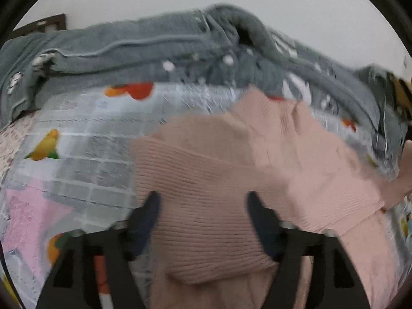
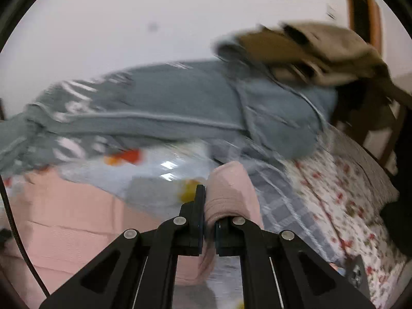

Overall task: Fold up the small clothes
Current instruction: 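Grasp the other sweater sleeve with the right tool, then fold the held sleeve across the sweater body with the right tool, then release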

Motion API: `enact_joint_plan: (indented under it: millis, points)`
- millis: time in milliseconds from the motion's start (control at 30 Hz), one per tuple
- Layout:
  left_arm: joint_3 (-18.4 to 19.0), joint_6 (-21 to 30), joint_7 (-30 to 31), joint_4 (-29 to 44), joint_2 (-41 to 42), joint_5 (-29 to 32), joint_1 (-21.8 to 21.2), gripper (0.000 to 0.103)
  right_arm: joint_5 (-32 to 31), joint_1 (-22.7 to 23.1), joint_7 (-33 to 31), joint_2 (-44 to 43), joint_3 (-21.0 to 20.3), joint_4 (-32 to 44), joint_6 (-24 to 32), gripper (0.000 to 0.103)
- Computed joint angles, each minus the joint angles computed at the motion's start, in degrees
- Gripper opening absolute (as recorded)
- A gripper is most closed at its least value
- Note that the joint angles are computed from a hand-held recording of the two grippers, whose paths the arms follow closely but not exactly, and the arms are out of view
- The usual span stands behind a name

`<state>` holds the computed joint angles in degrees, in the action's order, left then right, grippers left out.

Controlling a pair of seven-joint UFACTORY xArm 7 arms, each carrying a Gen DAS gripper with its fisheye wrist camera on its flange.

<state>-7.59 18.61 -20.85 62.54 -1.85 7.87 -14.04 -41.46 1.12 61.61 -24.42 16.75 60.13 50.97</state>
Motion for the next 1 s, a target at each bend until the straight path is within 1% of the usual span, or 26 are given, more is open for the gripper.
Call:
enact_joint_plan:
  millis: [33, 67, 100, 133, 167, 200, 233, 300, 333, 367, 400, 433, 467, 500, 533, 567, 633, 667, 700, 733, 767, 833, 867, 933, 1000]
  points:
    - [-0.89, -1.72, -4.52, -1.5, -1.64, 4.33, 1.93, 0.079, -0.79, 0.31, -0.29, 2.51, 1.72, 3.24, 0.67, 0.006]
    - [0.12, -2.28, -6.64, -2.15, -2.45, 6.27, 1.46, 0.079, -1.92, 1.12, -0.6, 5.55, 3.56, 7.14, 1.62, 0.006]
    - [0.41, -2.52, -7.72, -2.91, -3.57, 6.35, 2.22, 0.079, -2.63, 2.33, -0.85, 8.12, 4.53, 10.19, 2.41, 0.006]
    - [0.99, -2.33, -8.1, -3.61, -4.56, 4.81, 2.82, 0.08, -2.75, 3.87, -1.67, 11.37, 5.42, 13.84, 2.82, 0.006]
    - [1.94, -2.55, -6.86, -4.38, -5.24, 1.54, 2.97, 0.08, -2.58, 5.09, -2.94, 16.03, 7.31, 18.95, 3.23, 0.006]
    - [3.08, -2.78, -5.13, -5.03, -5.67, -2.03, 2.95, 0.08, -3.28, 7.66, -3.08, 18.93, 6.81, 22.15, 4.4, 0.006]
    - [3.26, -1.95, -5.06, -5.05, -5.79, -3.19, 3.73, 0.08, -4.48, 9.34, -3.76, 24.22, 8.71, 27.5, 5.44, 0.006]
    - [3.12, 0.57, -6.97, -4.85, -5.72, -1.89, 5.91, 0.08, -5.89, 13.13, -4.8, 30.94, 9.51, 33.83, 6.53, 0.006]
    - [3.56, 0.94, -6.2, -5.34, -5.9, -2.5, 6.4, 0.08, -5.05, 15.27, -6.7, 35.95, 10.1, 38.06, 5.93, 0.008]
    - [3.65, 1.6, -5.74, -5.22, -5.88, -2.9, 6.72, 0.08, -2.21, 16.44, -8.96, 38.74, 10.0, 40.09, 4.44, 0.009]
    - [4.05, 2.14, -4.91, -5.65, -6.29, -4.08, 6.93, 0.08, 3.02, 15.22, -12.45, 42.21, 12.22, 41.66, 1.19, 0.02]
    - [4.49, 1.63, -3.35, -6.19, -6.66, -6.07, 6.72, 0.08, 6.83, 15.54, -14.66, 43.79, 12.04, 42.19, -0.52, 0.038]
    - [4.81, 1.2, -1.88, -6.52, -6.9, -7.74, 6.55, 0.08, 10.95, 15.19, -17.22, 46.08, 12.95, 42.77, -2.0, 0.044]
    - [4.9, 0.73, -0.99, -7.38, -7.65, -8.56, 6.62, 0.08, 12.86, 15.45, -18.06, 47.17, 12.96, 42.7, -2.35, 0.046]
    - [4.77, 0.05, -0.26, -7.81, -7.98, -9.04, 6.6, 0.08, 13.29, 16.25, -18.06, 47.53, 12.3, 42.92, -2.09, 0.046]
    - [4.92, -0.19, 0.9, -8.15, -8.48, -9.84, 6.48, 0.08, 14.0, 16.2, -17.62, 46.3, 11.63, 40.91, -3.11, 0.046]
    - [5.16, -0.83, 4.43, -8.37, -8.68, -12.18, 5.35, 0.08, 16.06, 15.12, -16.7, 41.84, 10.31, 35.0, -6.9, 0.046]
    - [5.35, -0.92, 6.34, -8.16, -8.55, -13.93, 4.52, 0.08, 17.34, 14.02, -16.36, 37.8, 9.45, 30.45, -9.09, 0.046]
    - [5.67, -0.96, 8.23, -7.96, -8.41, -15.79, 3.84, 0.08, 17.67, 14.03, -15.76, 35.32, 8.51, 27.78, -10.1, 0.048]
    - [6.45, -1.35, 11.93, -7.81, -8.21, -19.69, 2.1, 0.08, 17.09, 14.26, -14.21, 31.93, 7.31, 24.38, -10.77, 0.049]
    - [6.88, -1.63, 14.89, -7.57, -8.03, -22.85, 0.88, 0.08, 16.69, 14.16, -13.36, 28.03, 5.95, 20.54, -10.92, 0.049]
    - [7.43, -2.35, 21.73, -7.24, -8.02, -29.54, -1.97, 0.08, 14.65, 14.79, -11.53, 23.04, 3.76, 15.79, -9.59, 0.053]
    - [7.03, -2.75, 23.64, -7.09, -8.0, -31.05, -2.64, 0.08, 13.21, 15.06, -10.6, 20.3, 2.71, 13.06, -8.08, 0.053]
    - [5.49, -2.67, 26.51, -5.79, -7.35, -32.08, -3.98, 0.08, 12.43, 15.82, -10.17, 16.18, 0.75, 8.56, -5.97, 0.053]
    - [3.34, -1.09, 27.17, -3.34, -5.88, -30.34, -4.58, 0.08, 12.1, 16.08, -9.41, 13.54, -0.74, 4.8, -5.47, 0.053]
